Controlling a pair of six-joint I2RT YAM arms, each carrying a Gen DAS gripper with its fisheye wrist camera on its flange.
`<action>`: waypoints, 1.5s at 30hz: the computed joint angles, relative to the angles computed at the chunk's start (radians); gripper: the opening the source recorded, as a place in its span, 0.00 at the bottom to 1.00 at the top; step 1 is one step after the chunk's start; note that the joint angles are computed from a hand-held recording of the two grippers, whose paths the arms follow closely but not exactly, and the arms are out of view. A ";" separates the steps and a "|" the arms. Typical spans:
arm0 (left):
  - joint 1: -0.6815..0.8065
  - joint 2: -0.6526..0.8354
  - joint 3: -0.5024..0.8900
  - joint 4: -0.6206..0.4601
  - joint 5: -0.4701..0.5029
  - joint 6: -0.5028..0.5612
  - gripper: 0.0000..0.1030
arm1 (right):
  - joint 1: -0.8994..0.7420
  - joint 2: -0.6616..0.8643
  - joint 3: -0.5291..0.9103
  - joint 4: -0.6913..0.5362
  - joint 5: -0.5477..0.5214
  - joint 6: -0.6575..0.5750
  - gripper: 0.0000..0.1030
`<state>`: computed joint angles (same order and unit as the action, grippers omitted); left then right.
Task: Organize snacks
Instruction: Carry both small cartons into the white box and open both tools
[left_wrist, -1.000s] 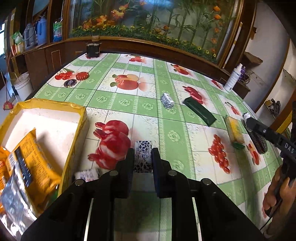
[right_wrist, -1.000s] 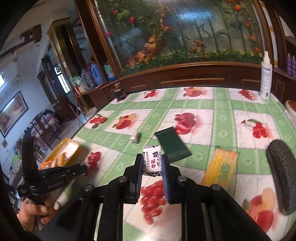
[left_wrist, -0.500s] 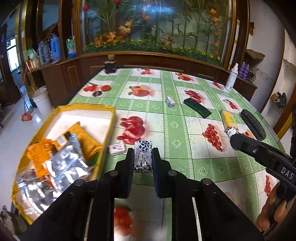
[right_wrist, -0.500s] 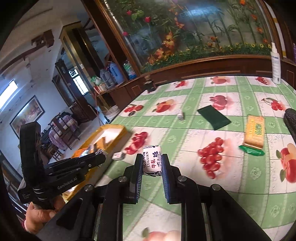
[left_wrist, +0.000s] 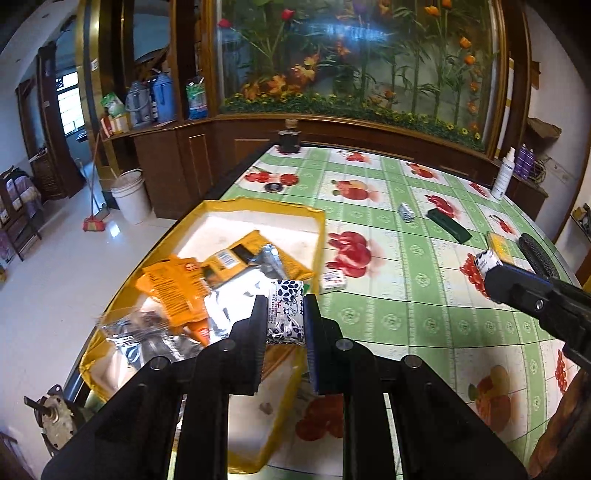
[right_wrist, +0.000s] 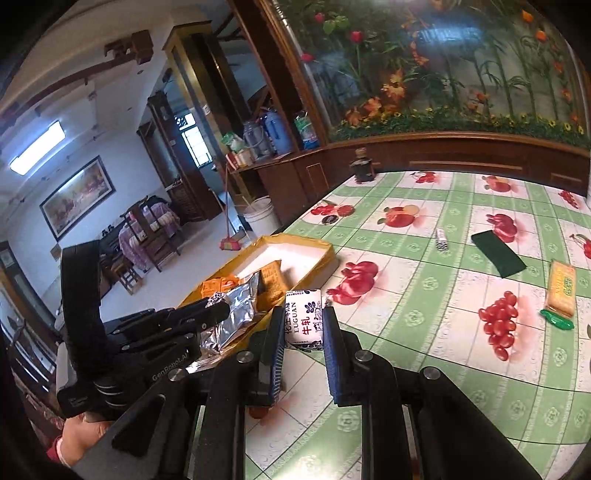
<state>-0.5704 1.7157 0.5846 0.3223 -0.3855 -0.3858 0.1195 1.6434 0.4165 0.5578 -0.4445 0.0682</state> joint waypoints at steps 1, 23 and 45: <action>0.010 -0.006 -0.013 0.009 -0.002 0.001 0.16 | 0.019 0.010 0.005 0.003 0.009 0.006 0.19; 0.194 -0.015 -0.150 0.146 0.067 0.043 0.16 | 0.207 0.186 0.144 -0.014 0.088 0.051 0.19; 0.291 0.144 0.057 0.044 0.179 0.083 0.16 | 0.234 0.612 0.759 -0.210 0.128 0.139 0.19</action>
<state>-0.2791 1.8600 0.6420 0.3664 -0.2069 -0.3024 0.3530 2.2551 1.1755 0.3477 -0.3164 0.2073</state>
